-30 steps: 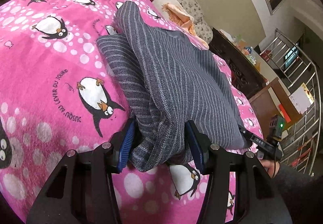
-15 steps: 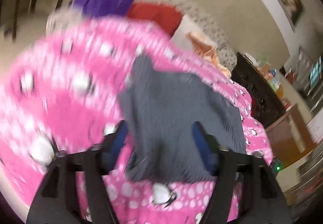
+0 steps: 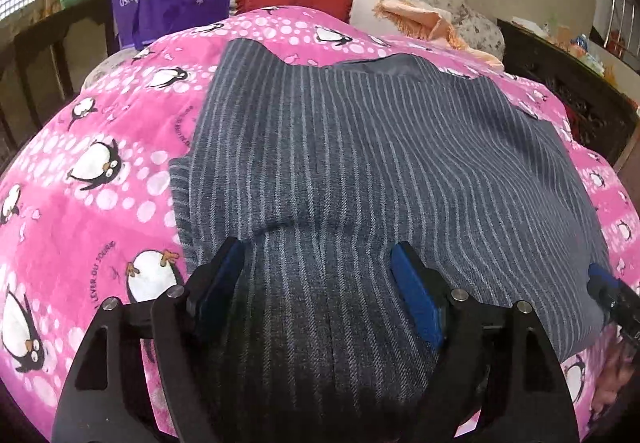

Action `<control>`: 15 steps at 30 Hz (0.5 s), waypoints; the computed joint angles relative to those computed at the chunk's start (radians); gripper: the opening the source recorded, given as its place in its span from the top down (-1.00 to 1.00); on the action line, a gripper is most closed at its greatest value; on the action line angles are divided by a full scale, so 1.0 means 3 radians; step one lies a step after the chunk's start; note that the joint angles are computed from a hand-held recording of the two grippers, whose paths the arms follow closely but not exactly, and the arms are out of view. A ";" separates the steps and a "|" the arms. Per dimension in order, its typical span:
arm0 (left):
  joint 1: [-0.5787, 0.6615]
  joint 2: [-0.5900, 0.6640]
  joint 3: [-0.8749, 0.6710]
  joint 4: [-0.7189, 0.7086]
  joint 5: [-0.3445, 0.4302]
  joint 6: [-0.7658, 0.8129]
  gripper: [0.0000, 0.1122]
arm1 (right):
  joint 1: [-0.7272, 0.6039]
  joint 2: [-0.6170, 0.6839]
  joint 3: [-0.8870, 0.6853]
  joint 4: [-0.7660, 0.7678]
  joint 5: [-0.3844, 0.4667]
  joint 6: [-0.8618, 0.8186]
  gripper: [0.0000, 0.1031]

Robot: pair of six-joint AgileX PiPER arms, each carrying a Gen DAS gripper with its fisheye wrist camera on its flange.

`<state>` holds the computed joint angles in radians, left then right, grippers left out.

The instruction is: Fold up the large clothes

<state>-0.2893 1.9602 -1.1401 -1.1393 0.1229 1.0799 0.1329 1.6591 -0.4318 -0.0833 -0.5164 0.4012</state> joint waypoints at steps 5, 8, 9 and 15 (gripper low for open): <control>0.0013 -0.0023 0.0052 -0.0518 0.0027 0.0508 -0.43 | -0.0045 -0.0004 0.0018 -0.0140 -0.0023 0.0088 -0.04; 0.0025 -0.0005 0.0040 -0.0704 0.0045 0.0694 -0.44 | -0.0023 -0.0025 0.0008 -0.0085 0.0033 0.0034 -0.04; 0.0029 0.0005 0.0023 -0.0695 0.0058 0.0684 -0.44 | 0.0001 -0.0045 -0.0011 -0.0029 0.0100 -0.0004 -0.03; 0.0087 -0.0009 0.0064 -0.1191 0.0179 0.1174 -0.45 | 0.0050 -0.0485 -0.0511 0.0348 0.1073 -0.0279 -0.02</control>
